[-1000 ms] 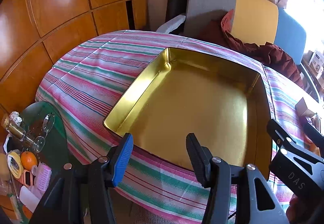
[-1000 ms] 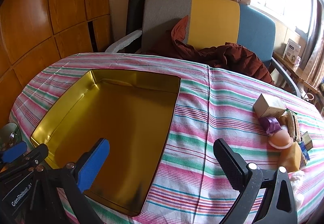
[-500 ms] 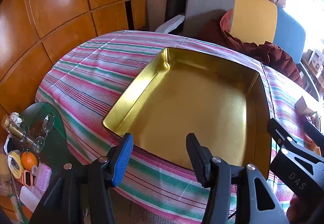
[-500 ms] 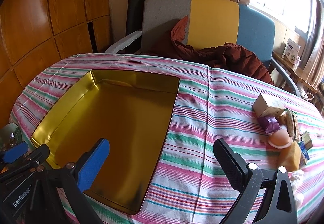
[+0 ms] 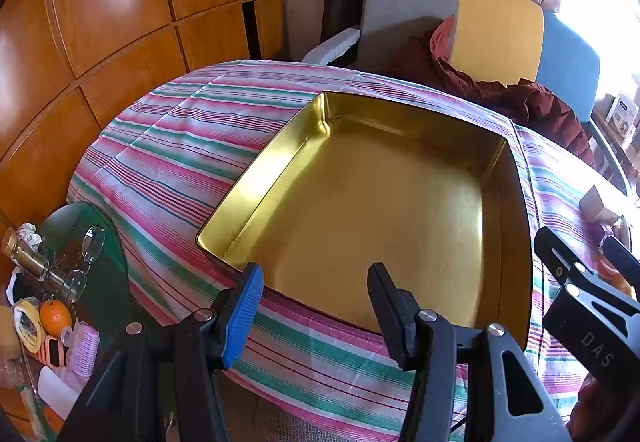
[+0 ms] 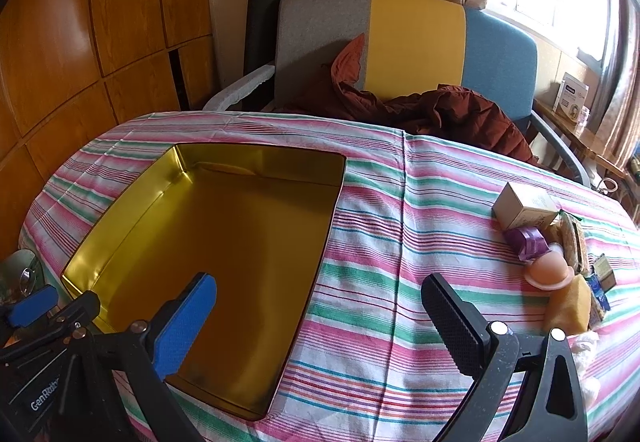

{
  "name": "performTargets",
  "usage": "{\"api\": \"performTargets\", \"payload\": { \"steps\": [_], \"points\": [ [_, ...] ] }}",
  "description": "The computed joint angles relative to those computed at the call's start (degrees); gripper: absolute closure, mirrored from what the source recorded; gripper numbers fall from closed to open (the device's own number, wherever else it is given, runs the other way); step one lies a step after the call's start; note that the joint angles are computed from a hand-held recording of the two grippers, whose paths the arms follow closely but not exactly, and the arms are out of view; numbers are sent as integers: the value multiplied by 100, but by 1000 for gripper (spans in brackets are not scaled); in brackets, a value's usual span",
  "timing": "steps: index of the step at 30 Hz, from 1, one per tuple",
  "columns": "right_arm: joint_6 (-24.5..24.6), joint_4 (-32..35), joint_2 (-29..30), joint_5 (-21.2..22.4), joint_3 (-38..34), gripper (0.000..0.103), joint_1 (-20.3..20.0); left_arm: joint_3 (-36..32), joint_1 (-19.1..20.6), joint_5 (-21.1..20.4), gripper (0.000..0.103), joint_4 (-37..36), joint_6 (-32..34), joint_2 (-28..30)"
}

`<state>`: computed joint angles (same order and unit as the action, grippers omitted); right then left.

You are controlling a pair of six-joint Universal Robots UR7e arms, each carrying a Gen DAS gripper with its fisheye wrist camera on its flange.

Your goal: Organize objects

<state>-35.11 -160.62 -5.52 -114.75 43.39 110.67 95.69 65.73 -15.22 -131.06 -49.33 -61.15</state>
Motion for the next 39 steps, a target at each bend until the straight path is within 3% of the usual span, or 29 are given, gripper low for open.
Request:
{"api": "performTargets", "payload": {
  "steps": [5,9,14,17,19,25,31,36,39],
  "points": [
    [-50,-161,-81,28,124,0,-28,-8,11,-178,48,-169,208,33],
    [-213,-443,-219,167,343,0,-79,41,48,-585,48,-742,683,61],
    [-554,-553,-443,380,612,0,-203,331,78,-1317,48,-2404,1943,120],
    [-312,132,-685,593,714,0,-367,428,112,-1912,48,-3116,2516,169],
    [-112,177,-834,588,866,0,-469,476,116,-2282,48,-3404,2778,210],
    [-400,-778,-1219,258,1474,0,-702,323,20,-2652,48,-3504,3392,459],
    [-670,-1847,-1599,-130,1990,0,-973,51,-13,-3415,48,-3399,3805,690],
    [-376,-1849,-1885,-443,2267,0,-1248,-340,6,-3822,48,-2903,3879,948],
    [22,-1681,-2080,-338,2483,2,-1457,-454,-25,-3964,48,-2928,4101,1081]
  ]
}}
